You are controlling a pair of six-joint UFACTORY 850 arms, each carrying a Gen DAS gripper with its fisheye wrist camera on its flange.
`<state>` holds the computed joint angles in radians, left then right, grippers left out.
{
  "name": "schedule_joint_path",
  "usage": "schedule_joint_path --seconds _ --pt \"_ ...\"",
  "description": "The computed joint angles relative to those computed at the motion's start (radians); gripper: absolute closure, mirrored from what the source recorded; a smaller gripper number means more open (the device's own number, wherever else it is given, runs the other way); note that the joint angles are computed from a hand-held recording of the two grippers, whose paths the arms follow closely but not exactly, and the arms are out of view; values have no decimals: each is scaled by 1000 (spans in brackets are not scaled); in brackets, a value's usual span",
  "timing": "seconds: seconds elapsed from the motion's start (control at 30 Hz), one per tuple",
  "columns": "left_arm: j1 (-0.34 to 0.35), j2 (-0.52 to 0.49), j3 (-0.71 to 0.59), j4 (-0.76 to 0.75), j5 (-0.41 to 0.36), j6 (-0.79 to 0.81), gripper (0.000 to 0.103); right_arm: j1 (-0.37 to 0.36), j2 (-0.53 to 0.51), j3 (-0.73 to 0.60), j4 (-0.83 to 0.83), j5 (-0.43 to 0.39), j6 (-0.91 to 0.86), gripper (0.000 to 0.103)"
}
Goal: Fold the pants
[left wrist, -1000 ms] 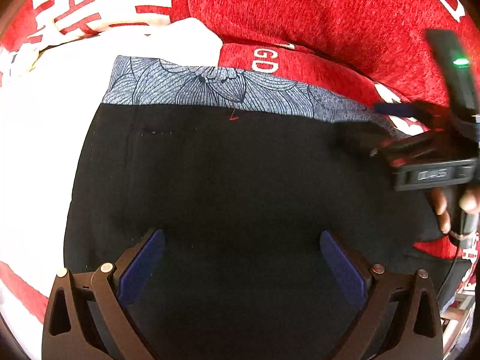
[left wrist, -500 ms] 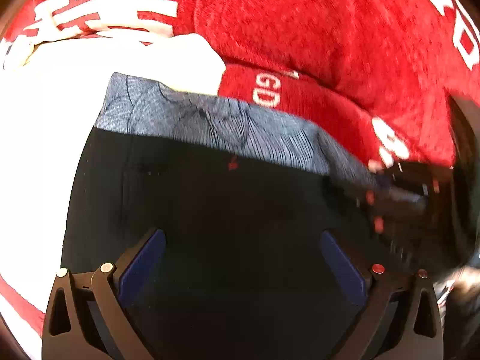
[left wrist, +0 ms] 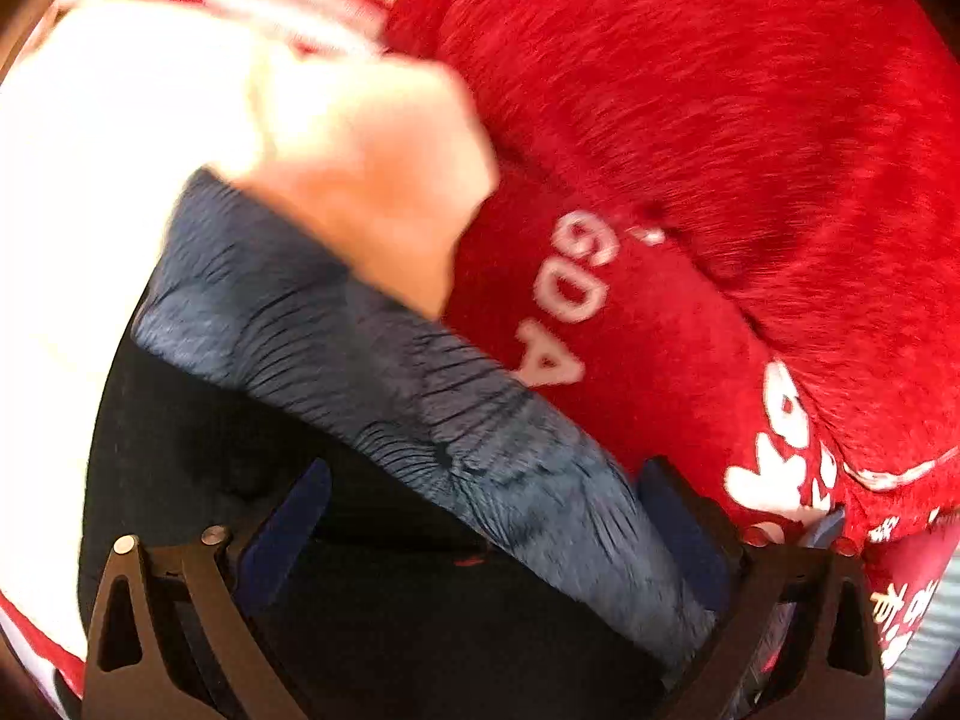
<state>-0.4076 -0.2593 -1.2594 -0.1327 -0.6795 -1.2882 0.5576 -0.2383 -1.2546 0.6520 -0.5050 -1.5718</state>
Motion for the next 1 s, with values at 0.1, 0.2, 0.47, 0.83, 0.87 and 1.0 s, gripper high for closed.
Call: schedule_joint_path --seconds 0.1,0.2,0.47,0.83,0.87,1.0 --pt "-9 74 70 -22 65 -15 48 9 38 48 39 41 -46 89" --pt "-10 150 122 -46 138 -65 27 24 98 125 116 131 -166 89" --pt "-44 38 -32 15 -136 -36 34 49 126 170 140 221 -207 89" --pt "-231 270 91 398 -98 -445 84 24 227 227 272 209 -271 89" --pt "-279 311 112 472 -101 -529 84 21 242 235 292 205 -276 89" --pt "-428 357 150 641 -141 -735 84 12 370 355 403 213 -352 89"
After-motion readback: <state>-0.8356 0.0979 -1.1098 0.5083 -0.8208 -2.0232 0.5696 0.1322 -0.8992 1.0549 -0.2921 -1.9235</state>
